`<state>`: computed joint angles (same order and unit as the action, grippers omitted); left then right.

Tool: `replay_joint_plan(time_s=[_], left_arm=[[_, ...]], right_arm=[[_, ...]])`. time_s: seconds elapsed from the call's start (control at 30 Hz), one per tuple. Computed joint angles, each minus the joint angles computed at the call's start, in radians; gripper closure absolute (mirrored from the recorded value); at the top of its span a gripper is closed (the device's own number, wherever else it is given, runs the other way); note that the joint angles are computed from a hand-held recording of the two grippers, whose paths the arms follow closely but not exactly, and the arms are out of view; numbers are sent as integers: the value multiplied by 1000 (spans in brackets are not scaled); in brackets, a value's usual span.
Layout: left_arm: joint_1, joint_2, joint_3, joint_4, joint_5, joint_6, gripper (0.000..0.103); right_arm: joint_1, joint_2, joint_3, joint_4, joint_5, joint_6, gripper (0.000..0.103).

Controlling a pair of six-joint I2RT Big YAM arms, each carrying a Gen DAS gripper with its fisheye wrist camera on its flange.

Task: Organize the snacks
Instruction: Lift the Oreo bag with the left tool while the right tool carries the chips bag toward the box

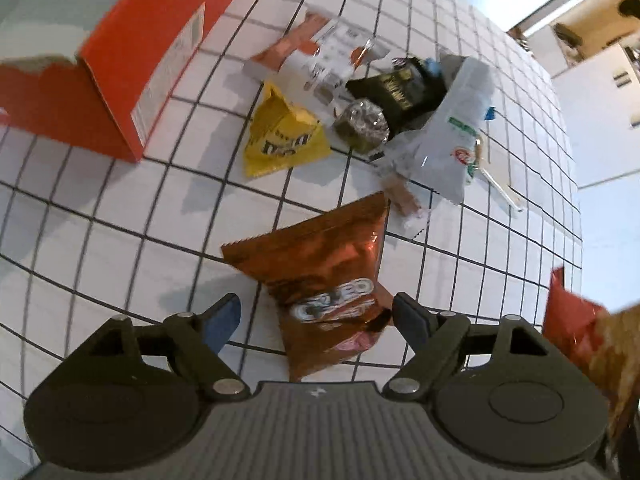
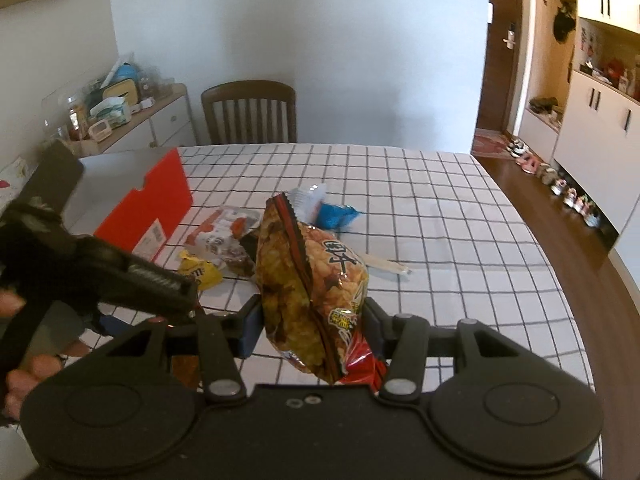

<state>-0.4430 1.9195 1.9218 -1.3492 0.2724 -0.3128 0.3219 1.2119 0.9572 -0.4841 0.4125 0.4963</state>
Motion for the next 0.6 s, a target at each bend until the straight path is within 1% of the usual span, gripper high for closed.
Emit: replay_joint_plan(time_s=[0.17,0.2,0.23,0.27,0.43,0.6], left_arm=[[-10,-8,-23,33,-9,-56,21],[-10,-13,-31,45,-7,-66,27],[-9,-16,-37,55,0,-73,37],[-8,-12,-35,60,8,-77,43],[-7,-38,-75,100,19,-83,54],[8,-66,-98,108,30,-72,56]], right_arm=[[-12,-27,-30,-11,-4,12,53],[-14,-30,-33,-13,-5,13,53],[-17,-33,-38,-15,-8,14,53],[-18,-35,-39,-19,-10,15,53],[-22,-43,-49,-21,-23,-4,53],[-23,-43,-47,-13,-43,-30,53]])
